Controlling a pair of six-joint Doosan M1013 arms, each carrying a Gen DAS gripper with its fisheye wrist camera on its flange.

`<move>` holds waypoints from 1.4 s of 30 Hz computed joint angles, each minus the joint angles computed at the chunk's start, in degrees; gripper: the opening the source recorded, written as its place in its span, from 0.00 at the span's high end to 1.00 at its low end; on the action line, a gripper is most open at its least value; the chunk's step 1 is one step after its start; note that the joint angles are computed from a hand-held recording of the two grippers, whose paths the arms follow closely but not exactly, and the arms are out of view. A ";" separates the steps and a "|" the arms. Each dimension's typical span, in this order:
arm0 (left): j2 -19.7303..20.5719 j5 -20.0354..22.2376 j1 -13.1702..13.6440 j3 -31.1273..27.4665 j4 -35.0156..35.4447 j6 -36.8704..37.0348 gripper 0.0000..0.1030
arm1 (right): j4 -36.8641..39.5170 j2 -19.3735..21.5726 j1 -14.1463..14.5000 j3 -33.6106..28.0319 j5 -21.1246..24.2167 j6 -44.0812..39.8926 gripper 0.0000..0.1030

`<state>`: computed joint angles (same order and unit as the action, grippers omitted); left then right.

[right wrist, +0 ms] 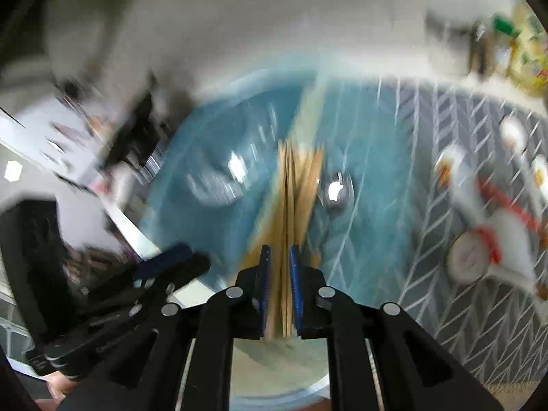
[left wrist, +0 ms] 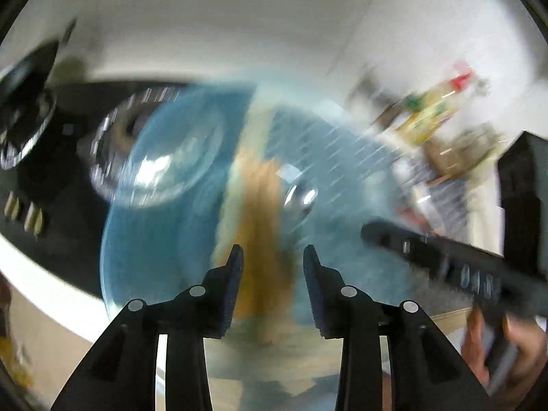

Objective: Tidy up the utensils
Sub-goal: 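Move both tools back over the white ceramic spoons and flowered bowl, then grasp the small flowered bowl with the left tool while the right tool grasps a flowered ceramic spoon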

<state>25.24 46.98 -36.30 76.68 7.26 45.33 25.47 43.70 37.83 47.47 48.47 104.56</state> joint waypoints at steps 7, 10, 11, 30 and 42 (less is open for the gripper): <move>1.43 -6.29 -5.38 -5.74 -1.45 6.43 0.35 | -11.95 -13.16 -5.48 20.60 -28.60 -1.76 0.33; 6.40 -1.09 -7.14 -11.11 -5.67 8.78 0.34 | -10.01 -12.41 -8.28 21.83 -23.35 -2.67 0.33; 7.64 -0.13 -7.32 -12.37 -6.88 9.39 0.34 | -8.73 -11.91 -9.11 22.46 -21.82 -3.09 0.34; 18.83 10.76 -9.45 -19.25 4.74 -27.10 0.43 | 4.23 5.92 -13.46 3.19 -1.08 -28.41 0.64; 20.49 10.61 -8.60 -20.75 8.81 -33.85 0.59 | 1.43 10.56 -12.18 -4.22 2.55 -35.14 0.64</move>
